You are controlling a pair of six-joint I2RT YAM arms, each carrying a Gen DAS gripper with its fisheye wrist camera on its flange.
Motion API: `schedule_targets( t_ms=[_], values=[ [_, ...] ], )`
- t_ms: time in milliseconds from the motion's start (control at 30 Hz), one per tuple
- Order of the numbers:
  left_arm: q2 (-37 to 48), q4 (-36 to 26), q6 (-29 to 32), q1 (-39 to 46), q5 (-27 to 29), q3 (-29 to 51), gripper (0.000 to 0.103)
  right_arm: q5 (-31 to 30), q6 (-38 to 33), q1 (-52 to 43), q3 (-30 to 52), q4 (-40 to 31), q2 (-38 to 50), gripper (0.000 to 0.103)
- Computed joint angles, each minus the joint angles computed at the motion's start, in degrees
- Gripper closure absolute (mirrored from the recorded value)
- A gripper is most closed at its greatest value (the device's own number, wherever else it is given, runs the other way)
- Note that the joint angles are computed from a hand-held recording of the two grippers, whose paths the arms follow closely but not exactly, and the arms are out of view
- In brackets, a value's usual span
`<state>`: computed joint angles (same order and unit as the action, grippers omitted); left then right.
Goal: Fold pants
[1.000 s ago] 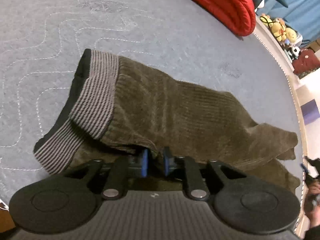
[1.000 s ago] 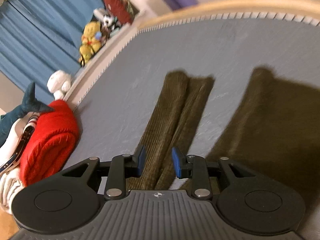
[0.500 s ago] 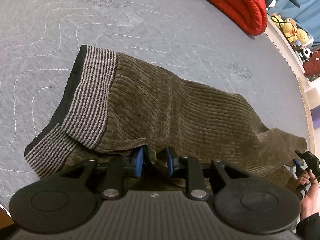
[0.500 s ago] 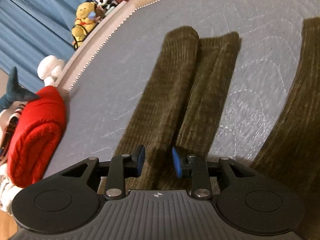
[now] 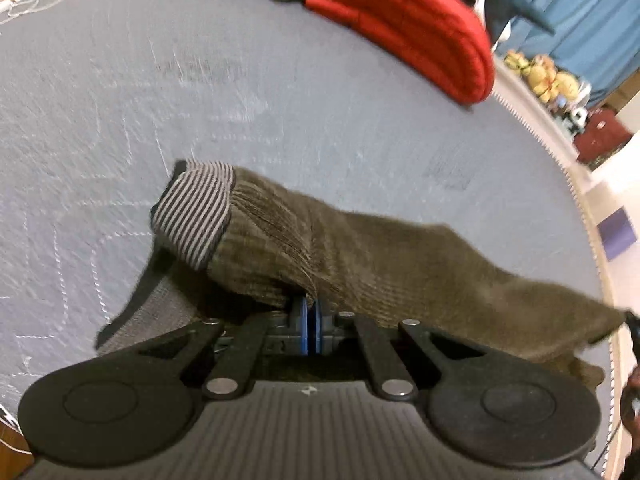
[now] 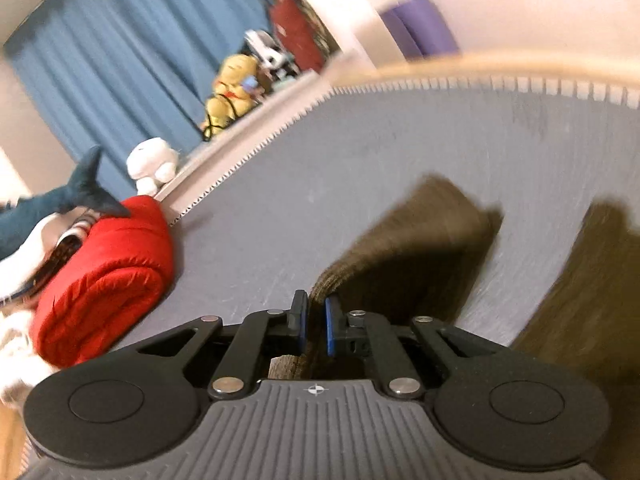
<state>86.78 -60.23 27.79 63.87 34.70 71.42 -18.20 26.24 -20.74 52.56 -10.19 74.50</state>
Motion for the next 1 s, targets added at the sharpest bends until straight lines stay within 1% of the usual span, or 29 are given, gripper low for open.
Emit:
schedule_targets(
  t_ms=[33, 133, 200, 233, 267, 367, 433, 467, 500, 533, 567, 600, 633, 667, 700, 800, 900, 933, 1000],
  values=[
    [0.5, -2.0, 1.6, 1.6, 0.9, 1.1, 0.100, 0.6, -1.0, -0.2, 0.6, -3.8, -2.7, 0.095],
    [2.0, -7.5, 6.4, 5.4, 1.9, 4.0, 0.100, 3.3, -2.9, -1.2, 2.4, -18.0, -11.5, 0.096],
    [3.0, -9.7, 8.4, 7.0, 1.8, 5.7, 0.100, 6.2, -4.0, -1.4, 1.4, -27.2, -18.3, 0.096],
    [3.6, -10.4, 9.1, 7.8, 1.5, 6.4, 0.100, 6.6, -4.8, -2.4, 0.3, -31.4, -21.7, 0.096],
    [4.1, -10.6, 9.2, 8.0, 1.0, 6.7, 0.100, 7.2, -4.7, -2.5, -0.7, -34.2, -24.3, 0.096],
    [6.0, -11.7, 9.9, 8.0, -1.7, 7.9, 0.099, 2.9, -8.7, -10.0, -4.8, -42.6, -30.8, 0.096],
    [7.2, -11.6, 9.3, 7.8, -3.8, 8.2, 0.096, -0.9, -11.5, -16.3, -7.6, -45.8, -31.2, 0.094],
    [8.0, -11.3, 8.4, 7.7, -5.0, 8.7, 0.084, -4.8, -12.9, -20.6, -9.4, -45.9, -30.2, 0.091],
    [8.4, -10.3, 6.8, 7.8, -5.8, 9.0, 0.063, -8.2, -14.2, -24.0, -10.8, -44.9, -28.8, 0.089],
    [8.7, -9.3, 5.3, 8.1, -6.0, 9.4, 0.055, -10.3, -14.8, -26.5, -11.6, -43.2, -26.2, 0.086],
    [8.7, -8.0, 3.8, 8.3, -6.1, 9.6, 0.047, -11.3, -14.0, -28.4, -11.8, -41.8, -24.6, 0.074],
    [8.6, -6.7, 2.5, 8.5, -6.1, 9.9, 0.047, -12.4, -13.0, -30.6, -11.8, -39.9, -23.4, 0.061],
    [8.7, -5.8, 1.3, 8.7, -5.8, 10.3, 0.047, -13.0, -12.1, -32.1, -11.6, -37.6, -22.3, 0.055],
    [8.8, -4.8, -0.3, 8.8, -5.6, 10.8, 0.045, -13.6, -12.2, -33.4, -11.0, -34.9, -20.3, 0.053],
    [8.9, -3.8, -1.6, 8.9, -5.5, 10.9, 0.045, -13.9, -11.8, -34.1, -10.5, -32.6, -18.5, 0.053],
    [9.2, -2.2, -4.5, 8.0, -5.3, 11.5, 0.044, -16.5, -6.8, -35.7, -9.0, -26.4, -10.6, 0.052],
    [9.2, -2.0, -5.7, 6.4, -5.9, 11.3, 0.044, -19.6, -5.4, -35.5, -7.6, -24.4, -2.5, 0.050],
    [9.2, -2.1, -5.9, 6.0, -5.9, 11.1, 0.044, -19.4, -5.6, -34.7, -7.5, -23.6, -1.2, 0.050],
    [8.8, -1.6, -6.7, 5.0, -6.1, 10.4, 0.043, -18.7, -5.7, -34.1, -8.5, -22.4, -2.0, 0.052]
  ],
)
